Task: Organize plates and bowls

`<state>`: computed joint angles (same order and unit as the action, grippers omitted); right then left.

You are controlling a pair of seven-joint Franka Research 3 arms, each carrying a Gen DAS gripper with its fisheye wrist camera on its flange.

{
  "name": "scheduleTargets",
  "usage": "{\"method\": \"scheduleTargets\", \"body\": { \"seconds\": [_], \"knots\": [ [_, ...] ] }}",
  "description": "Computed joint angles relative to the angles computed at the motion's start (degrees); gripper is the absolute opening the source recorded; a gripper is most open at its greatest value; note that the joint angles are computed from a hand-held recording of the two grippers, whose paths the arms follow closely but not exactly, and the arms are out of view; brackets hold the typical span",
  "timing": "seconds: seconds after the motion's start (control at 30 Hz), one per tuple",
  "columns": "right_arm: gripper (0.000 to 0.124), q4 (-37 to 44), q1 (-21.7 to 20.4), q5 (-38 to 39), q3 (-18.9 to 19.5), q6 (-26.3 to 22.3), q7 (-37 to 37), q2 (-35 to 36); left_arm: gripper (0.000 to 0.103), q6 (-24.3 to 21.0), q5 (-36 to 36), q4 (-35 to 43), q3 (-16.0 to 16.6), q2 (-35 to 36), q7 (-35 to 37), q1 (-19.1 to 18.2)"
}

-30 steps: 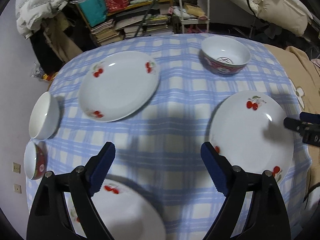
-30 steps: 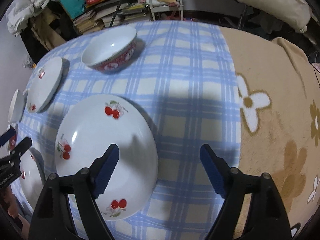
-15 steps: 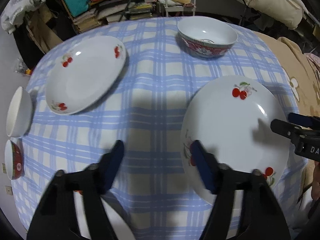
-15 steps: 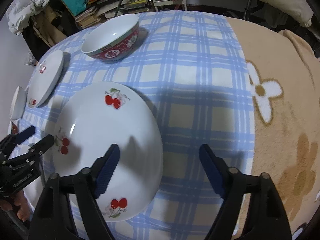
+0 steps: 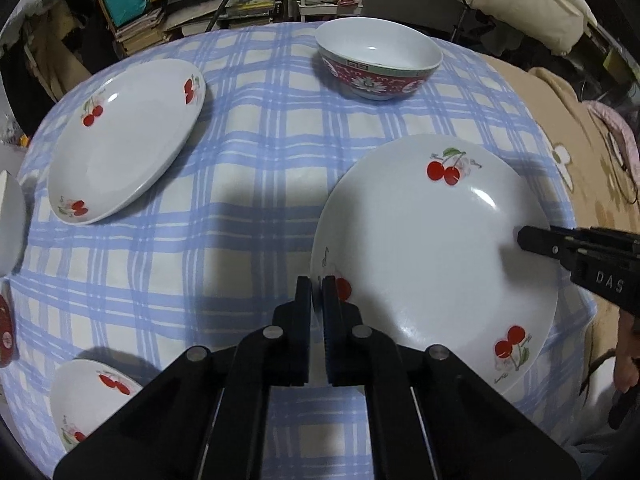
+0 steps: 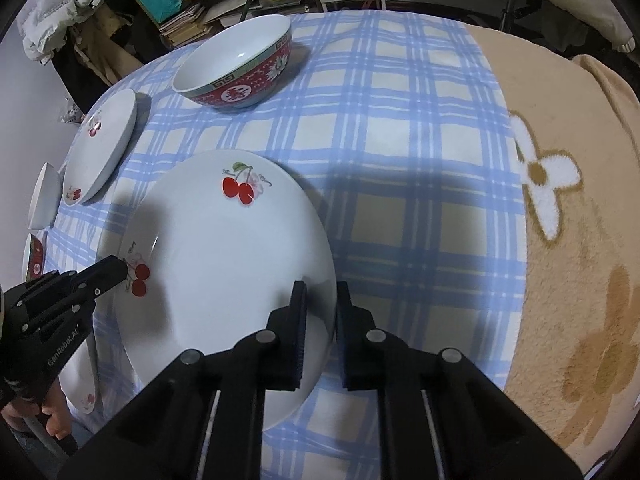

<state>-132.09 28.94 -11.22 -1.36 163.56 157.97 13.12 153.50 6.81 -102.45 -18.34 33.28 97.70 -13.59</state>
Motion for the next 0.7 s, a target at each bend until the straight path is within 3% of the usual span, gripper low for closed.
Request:
{"method": "scheduleTargets", "body": {
  "seconds": [0.6, 0.7],
  "knots": [
    [0.014, 0.2, -0.2, 1.1, 0.6, -0.4, 0.2, -0.9, 0.006, -0.8, -1.7, 0.7, -0.2, -0.1, -1.1, 0.7],
    [0.014, 1.3, -0.4, 1.3, 1.1, -2.0, -0.4, -1.0, 0.006, -1.6, -3.7, 0.9, -1.6, -0.4, 0.3, 2.5]
  ]
}}
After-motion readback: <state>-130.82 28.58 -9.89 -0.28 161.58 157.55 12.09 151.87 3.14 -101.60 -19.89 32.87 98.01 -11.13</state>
